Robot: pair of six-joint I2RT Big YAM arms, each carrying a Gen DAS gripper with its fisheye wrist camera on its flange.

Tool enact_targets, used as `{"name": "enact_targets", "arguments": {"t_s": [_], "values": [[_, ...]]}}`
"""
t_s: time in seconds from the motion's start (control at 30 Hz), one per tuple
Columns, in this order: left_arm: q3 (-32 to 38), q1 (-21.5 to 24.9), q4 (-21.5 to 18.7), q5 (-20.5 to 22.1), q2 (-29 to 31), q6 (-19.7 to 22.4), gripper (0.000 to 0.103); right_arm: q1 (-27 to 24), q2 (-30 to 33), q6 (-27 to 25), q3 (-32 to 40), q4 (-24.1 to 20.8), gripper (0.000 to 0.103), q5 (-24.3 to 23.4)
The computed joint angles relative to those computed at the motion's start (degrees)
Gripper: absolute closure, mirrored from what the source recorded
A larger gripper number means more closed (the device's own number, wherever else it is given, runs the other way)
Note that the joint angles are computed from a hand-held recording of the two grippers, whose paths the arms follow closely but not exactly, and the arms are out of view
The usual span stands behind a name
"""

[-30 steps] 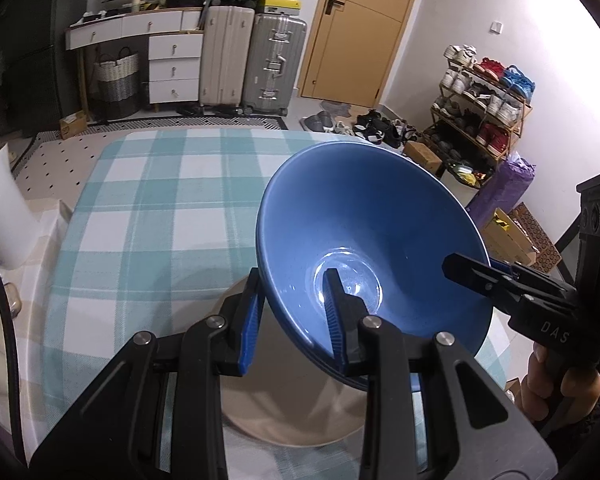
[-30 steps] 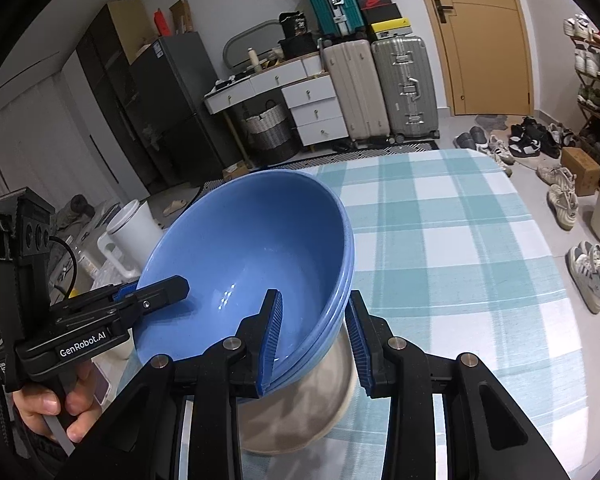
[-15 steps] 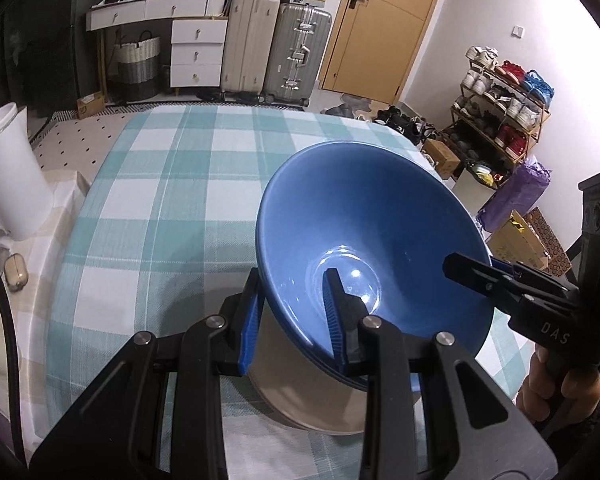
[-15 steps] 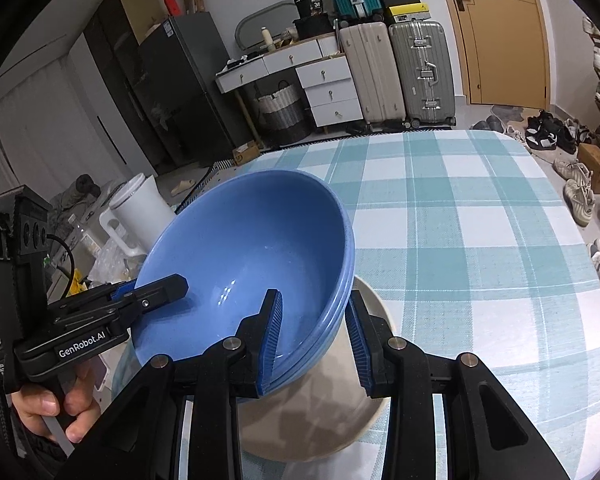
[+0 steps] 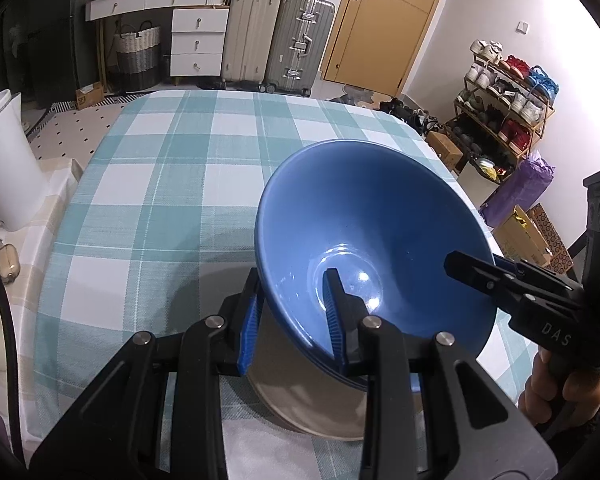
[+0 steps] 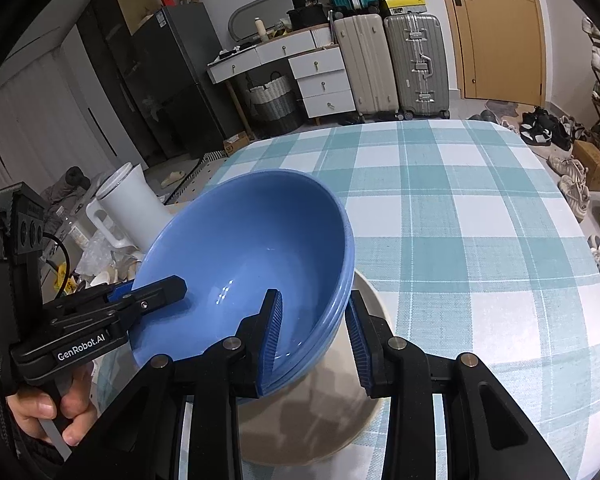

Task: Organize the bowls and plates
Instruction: 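Lift and carry the nested blue bowls with both tools over the cream plates, then lower the blue bowls onto the cream plate stack and open both tools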

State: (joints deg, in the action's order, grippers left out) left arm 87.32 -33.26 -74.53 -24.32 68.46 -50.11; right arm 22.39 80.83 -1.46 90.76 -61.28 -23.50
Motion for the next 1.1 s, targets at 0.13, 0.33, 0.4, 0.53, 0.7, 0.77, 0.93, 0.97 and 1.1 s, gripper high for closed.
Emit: {"name": "enact_targets", "arguments": {"t_s": [0.13,0.33,0.4,0.53,0.7,0.77,0.93,0.97,1.1], "values": [[-0.3,0.3,1.0,0.2,0.6,0.5,0.077,-0.5,0.3,0.0,-0.2,0.2,0.069,0.1],[-0.5,0.6,1.7,0.3,0.8,0.8,0.077,-0.7,0.5,0.1,-0.3,0.8,0.069,-0.3],[-0.5,0.9,2.0,0.3,1.0,1.1,0.077,-0.8,0.4,0.3,-0.6,1.2,0.069,-0.6],[-0.3,1.1,2.1,0.2,1.4,1.5,0.077,-0.8,0.3,-0.3,-0.8,1.6,0.069,-0.7],[0.4,1.8,2.2,-0.2,2.5,2.4,0.077,-1.1,0.6,-0.8,-0.7,1.6,0.068,-1.6],[0.8,2.1,2.1,-0.4,3.1,2.9,0.076,-1.3,0.8,-1.1,-0.5,1.3,0.068,-2.1],[1.5,2.9,2.2,-0.4,4.2,3.9,0.07,-1.8,0.9,-1.9,-0.3,0.7,0.061,-3.1],[1.4,2.9,2.4,-0.6,4.1,4.1,0.066,-2.0,0.7,-2.1,-0.5,1.1,0.053,-3.1],[-0.4,2.2,5.7,-1.3,2.1,5.6,0.041,-2.9,0.1,-3.3,-0.8,1.2,0.045,-4.1]]}}
